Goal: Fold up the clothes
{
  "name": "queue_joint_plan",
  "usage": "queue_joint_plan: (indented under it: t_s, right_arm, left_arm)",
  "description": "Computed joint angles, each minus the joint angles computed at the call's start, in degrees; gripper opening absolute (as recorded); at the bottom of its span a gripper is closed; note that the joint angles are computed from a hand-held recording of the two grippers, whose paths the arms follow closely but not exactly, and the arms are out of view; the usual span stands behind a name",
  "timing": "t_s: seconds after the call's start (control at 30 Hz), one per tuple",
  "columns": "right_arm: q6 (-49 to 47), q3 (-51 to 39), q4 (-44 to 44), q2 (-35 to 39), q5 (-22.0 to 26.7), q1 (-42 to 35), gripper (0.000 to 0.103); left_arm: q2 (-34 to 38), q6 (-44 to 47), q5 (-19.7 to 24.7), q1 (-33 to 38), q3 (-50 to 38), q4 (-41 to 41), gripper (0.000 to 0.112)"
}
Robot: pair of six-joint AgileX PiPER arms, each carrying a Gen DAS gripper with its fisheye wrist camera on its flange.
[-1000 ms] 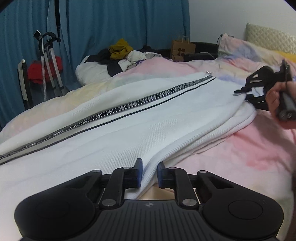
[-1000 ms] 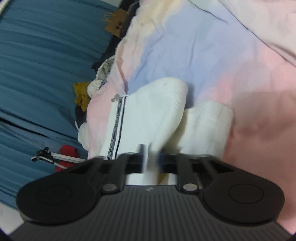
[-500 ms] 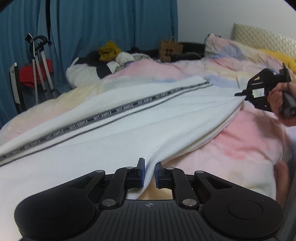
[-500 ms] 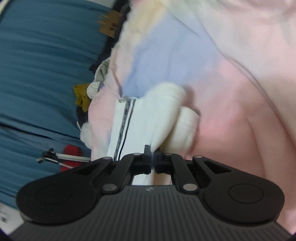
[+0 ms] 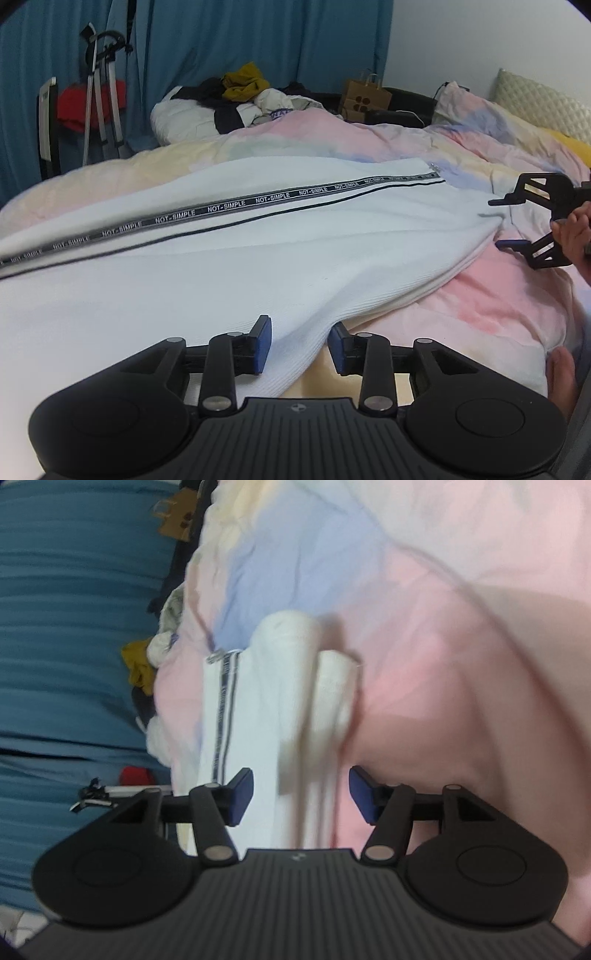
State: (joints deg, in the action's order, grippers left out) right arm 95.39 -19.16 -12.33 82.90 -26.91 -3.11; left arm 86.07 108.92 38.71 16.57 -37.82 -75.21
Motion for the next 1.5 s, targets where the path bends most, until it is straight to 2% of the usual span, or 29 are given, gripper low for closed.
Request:
queue_joint_plan:
  t_s: [0.1, 0.2, 0.27, 0.37, 0.4, 0.57, 0.6, 0.7, 0.8, 0.9, 0.97, 1.0, 1.03, 1.07, 1.2, 1.3, 1.37, 1.43, 1.5]
  right_arm:
    - [-3.71, -2.68, 2.18, 4.07, -0.02, 0.05, 0.059]
    - [-6.05, -3.57, 6.65, 9.29, -5.11, -0.61, 0.059]
    - [-9.54, -5.29, 10.35, 11.77, -6.3, -0.02, 0.06]
    - [-22.69, -8.75, 20.65, 10.84, -2.56, 3.16, 0.06]
    - [-27.1, -9.26, 23.69, 10.19, -2.97, 4.06, 0.055]
    - [-39.46, -8.73, 30.16, 7.49, -11.6, 7.18, 0.055]
    - [-39.15, -9.1, 29.99, 7.93, -11.38, 7.0, 0.055]
    - [-30.19, -11.13, 24.26, 11.57, -6.91, 3.98, 0.055]
    - [-15.13, -9.96, 13.41, 15.86, -9.19, -0.11, 0.055]
    - [-10.21, -9.01, 7.88, 17.76, -12.93, -2.13, 0.055]
    - [-14.46, -10.49, 9.34, 17.2, -11.75, -1.07, 0.051]
    - [-17.8, -11.08, 11.57, 16.54, -11.1, -0.11, 0.037]
    - [-22.17, -11.5, 15.14, 15.57, -10.49, 1.17, 0.028]
    - [-25.74, -12.03, 17.79, 14.99, -10.38, 2.09, 0.014]
    - [-39.99, -14.04, 27.27, 11.67, -8.33, 4.84, 0.011]
    - [-37.03, -11.6, 26.78, 10.11, -10.93, 3.67, 0.01]
    - [-35.1, -11.31, 25.3, 9.8, -10.1, 1.9, 0.01]
    - [-34.69, -10.63, 26.35, 9.84, -11.56, 1.42, 0.01]
    - [-32.9, -9.55, 27.01, 10.08, -14.22, 0.92, 0.01]
  left_arm:
    - [0.67, -1.77, -0.74, -0.73, -0.38, -0.04, 0.037]
    - [1.28, -3.12, -1.56, -1.5, -0.66, -0.39, 0.037]
    - [1.49, -3.05, -2.37, -2.25, -0.64, -0.9, 0.037]
    - [1.63, -1.76, -2.52, -2.48, -0.34, -2.49, 0.037]
    - [1.59, -1.11, -2.39, -2.39, -0.11, -3.46, 0.037]
    - [1.41, 0.97, -2.4, -2.63, 0.69, -7.02, 0.037]
    - [1.43, 1.21, -2.47, -2.7, 0.79, -7.47, 0.037]
    - [1.49, 1.94, -2.67, -2.93, 1.08, -8.83, 0.037]
    - [1.54, 2.48, -3.0, -3.25, 1.27, -9.85, 0.037]
    - [1.72, 2.63, -2.97, -3.26, 1.38, -10.15, 0.037]
    - [1.71, 3.35, -2.74, -3.04, 1.66, -10.61, 0.037]
    - [1.48, 3.88, -2.81, -3.06, 1.84, -10.62, 0.038]
    - [1.06, 4.28, -3.18, -3.14, 2.03, -10.48, 0.038]
    - [0.43, 3.41, -3.25, -3.06, 2.05, -9.59, 0.039]
    - [-3.01, -3.42, -1.13, -1.62, 1.33, -4.2, 0.039]
    - [-6.12, -10.8, -0.54, -1.23, -0.47, 0.46, 0.045]
    - [-7.51, -17.05, -3.07, -2.48, -2.46, 3.2, 0.049]
    - [-7.49, -21.7, -6.17, -3.87, -4.7, 4.57, 0.054]
    - [-6.22, -27.24, -12.61, -7.32, -7.17, 7.6, 0.054]
